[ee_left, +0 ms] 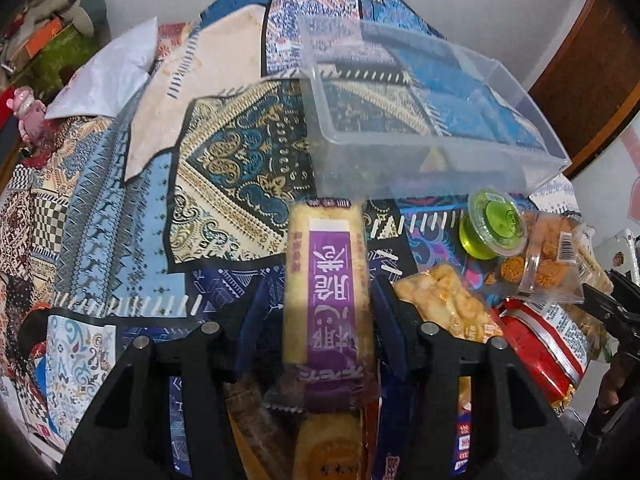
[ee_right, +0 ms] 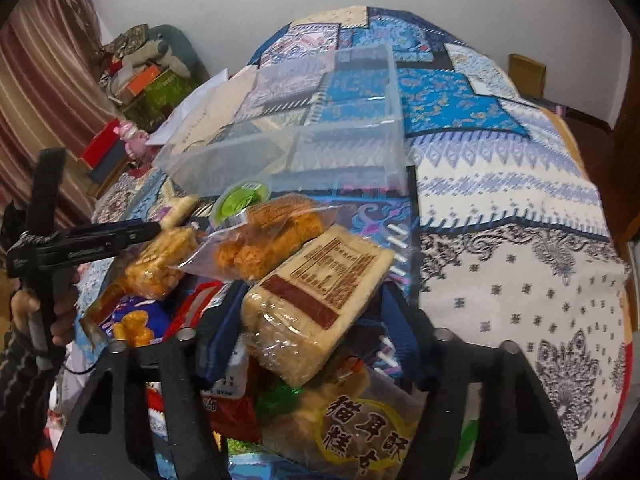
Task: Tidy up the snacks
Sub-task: 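Grasp the purple-labelled cake bar with the left tool while the right tool grasps the square bread pastry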
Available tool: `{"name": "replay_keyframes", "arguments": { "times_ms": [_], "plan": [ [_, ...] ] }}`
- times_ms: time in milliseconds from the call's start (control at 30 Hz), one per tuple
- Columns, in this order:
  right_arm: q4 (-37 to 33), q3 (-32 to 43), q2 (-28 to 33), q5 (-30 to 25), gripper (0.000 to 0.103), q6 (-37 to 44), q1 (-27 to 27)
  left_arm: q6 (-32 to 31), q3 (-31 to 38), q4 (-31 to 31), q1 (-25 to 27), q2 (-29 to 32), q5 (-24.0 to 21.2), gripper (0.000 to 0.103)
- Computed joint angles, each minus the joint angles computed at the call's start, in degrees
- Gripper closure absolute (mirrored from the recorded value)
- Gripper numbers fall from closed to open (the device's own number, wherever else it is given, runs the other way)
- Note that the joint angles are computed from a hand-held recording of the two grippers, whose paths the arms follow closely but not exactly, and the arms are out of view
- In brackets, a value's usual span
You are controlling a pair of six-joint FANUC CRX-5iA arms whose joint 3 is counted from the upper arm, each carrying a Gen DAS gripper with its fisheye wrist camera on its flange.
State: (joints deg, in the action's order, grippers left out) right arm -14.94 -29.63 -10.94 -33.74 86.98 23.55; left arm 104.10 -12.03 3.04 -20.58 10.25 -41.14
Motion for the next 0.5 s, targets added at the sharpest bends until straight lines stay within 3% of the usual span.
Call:
{"name": "replay_keyframes", "arguments": {
  "times_ms": [100,167,200,300,500],
  "plan": [
    [-2.59,0.43,-0.06,-0.48,0.046,1.88,-1.16,0.46,1.75,-1.22,-0.55,1.78,-1.53,0.049],
    [-3.81,0.74,0.05,-0.54,0.049,2.76,-1.76,-1.23,1.10,1.28,0.09,2.11,-0.85,0.052],
    [-3.72,0.47,-0.20,-0.29,0.050,2.62,-1.66,-1.24,1.05,1.58,0.26,2.20,-0.67,0.057],
    [-1.44,-0.82,-1.08,1.21,0.054,0.13,-0.48,-0.78,0.52,1.32,0.34,1.65,0.10,0.058],
    [0.36,-2.29,-2.89,2.69,0.062,-2.62,-0.17,3.95,-1.00,-4.09,-1.45,-2.40,1.73,0.058]
  ]
}}
